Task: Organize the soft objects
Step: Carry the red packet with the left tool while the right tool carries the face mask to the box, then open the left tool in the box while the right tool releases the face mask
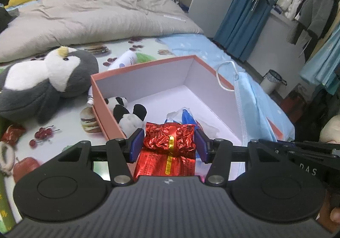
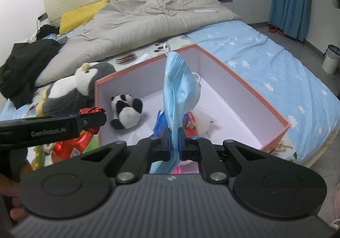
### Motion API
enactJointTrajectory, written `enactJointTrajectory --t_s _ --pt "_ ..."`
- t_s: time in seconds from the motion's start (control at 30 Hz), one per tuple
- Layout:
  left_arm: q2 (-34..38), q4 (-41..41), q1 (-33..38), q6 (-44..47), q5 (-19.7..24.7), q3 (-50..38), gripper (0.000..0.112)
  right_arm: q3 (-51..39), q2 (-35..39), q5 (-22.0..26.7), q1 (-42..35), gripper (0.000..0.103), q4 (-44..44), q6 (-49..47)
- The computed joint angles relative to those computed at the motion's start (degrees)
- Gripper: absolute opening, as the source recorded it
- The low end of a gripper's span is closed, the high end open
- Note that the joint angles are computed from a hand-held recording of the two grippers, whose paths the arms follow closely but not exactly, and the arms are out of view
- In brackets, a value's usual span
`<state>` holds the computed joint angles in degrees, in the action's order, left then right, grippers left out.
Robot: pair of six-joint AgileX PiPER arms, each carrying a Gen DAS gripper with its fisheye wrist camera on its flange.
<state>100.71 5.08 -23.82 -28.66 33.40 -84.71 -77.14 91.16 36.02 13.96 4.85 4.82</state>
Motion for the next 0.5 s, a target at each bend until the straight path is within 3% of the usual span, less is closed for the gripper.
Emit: enactJointTrajectory --t_s 0.3,0.5 --pt "17.75 -7.05 3.04 8.36 6.82 -20.48 0.058 -15.22 16.24 3.84 -4.08 0.010 0.59 -1.93" --pt "27.14 -9.36 3.93 12.18 11.79 -33.17 0.058 -21.46 22.89 6.78 -5.58 0.012 -0.02 -1.05"
